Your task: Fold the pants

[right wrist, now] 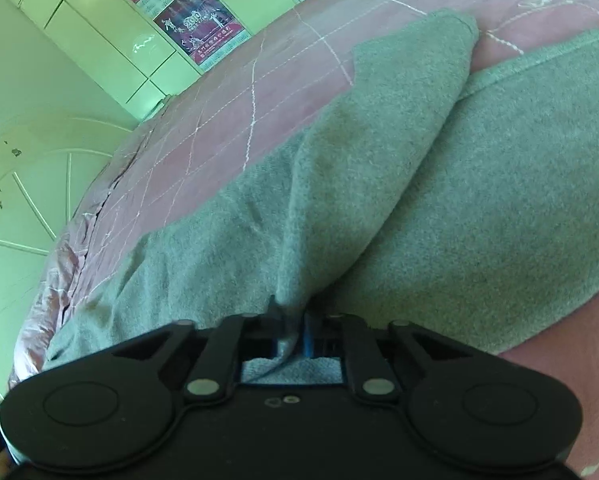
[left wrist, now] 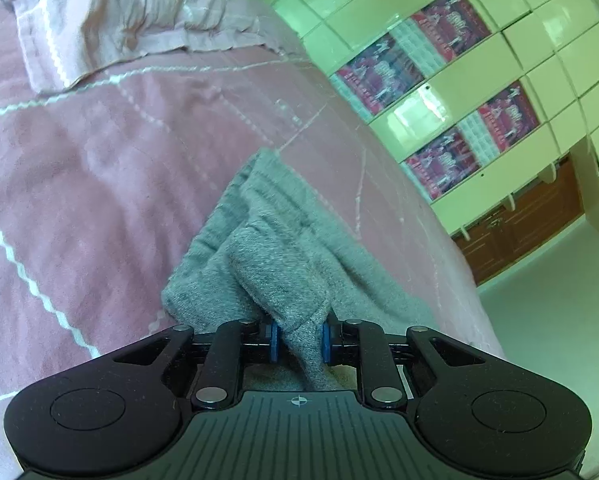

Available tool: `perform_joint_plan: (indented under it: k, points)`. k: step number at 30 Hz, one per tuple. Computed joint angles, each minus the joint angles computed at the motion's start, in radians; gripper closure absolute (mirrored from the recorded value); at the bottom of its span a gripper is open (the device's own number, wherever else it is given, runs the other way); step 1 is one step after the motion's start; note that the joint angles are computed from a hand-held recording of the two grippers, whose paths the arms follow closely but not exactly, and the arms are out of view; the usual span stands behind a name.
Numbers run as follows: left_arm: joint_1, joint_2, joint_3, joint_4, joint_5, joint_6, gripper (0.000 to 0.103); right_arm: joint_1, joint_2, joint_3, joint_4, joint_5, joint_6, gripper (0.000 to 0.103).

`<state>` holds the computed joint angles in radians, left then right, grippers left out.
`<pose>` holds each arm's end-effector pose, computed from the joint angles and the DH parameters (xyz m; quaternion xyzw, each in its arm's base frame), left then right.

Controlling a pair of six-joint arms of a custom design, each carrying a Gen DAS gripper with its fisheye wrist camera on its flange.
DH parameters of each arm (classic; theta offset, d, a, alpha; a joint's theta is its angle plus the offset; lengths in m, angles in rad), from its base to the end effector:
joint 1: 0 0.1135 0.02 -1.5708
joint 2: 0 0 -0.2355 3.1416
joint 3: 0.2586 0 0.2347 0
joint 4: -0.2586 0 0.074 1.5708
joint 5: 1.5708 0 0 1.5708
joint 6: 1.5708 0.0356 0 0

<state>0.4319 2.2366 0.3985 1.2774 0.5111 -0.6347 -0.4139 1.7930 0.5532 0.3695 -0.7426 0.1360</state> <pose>0.2365 0.0898 0.0081 -0.3251 0.7913 -0.2675 0.4433 0.2541 -0.0853 0.0715 0.1178 0.8762 0.2932 0.3639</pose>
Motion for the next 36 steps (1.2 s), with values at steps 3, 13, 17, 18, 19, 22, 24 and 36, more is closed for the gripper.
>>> perform_joint_plan:
  k: [3,13,17,18,19,22,24,36]
  points:
    - [0.006,-0.019,-0.072,0.134,0.011,0.059,0.083,-0.052,-0.12,-0.08,0.05,-0.069,-0.017,0.103]
    - [0.051,0.064,-0.07,0.1,0.019,0.155,0.083,-0.036,0.016,-0.018,-0.044,0.019,-0.103,0.103]
    - [0.006,-0.13,-0.144,-0.041,-0.081,0.177,0.07,-0.063,-0.072,-0.054,-0.056,0.017,-0.125,0.092]
    - [-0.015,-0.188,-0.18,-0.055,-0.12,0.19,0.059,-0.067,-0.094,-0.061,-0.065,0.026,-0.146,0.09]
    - [-0.054,-0.268,-0.214,-0.094,-0.193,0.206,0.034,-0.063,-0.116,-0.065,-0.074,0.039,-0.165,0.088]
    - [-0.283,-0.56,-0.318,-0.269,-0.605,0.218,0.0,-0.08,-0.176,-0.104,-0.043,0.058,-0.182,0.08]
    - [-0.408,-0.703,-0.344,-0.389,-0.759,0.231,0.0,-0.085,-0.223,-0.136,-0.004,0.082,-0.173,0.08]
    - [-0.994,-0.282,0.244,-1.055,-1.323,-0.08,0.0,0.22,-0.157,-0.053,0.179,0.491,-0.281,0.076]
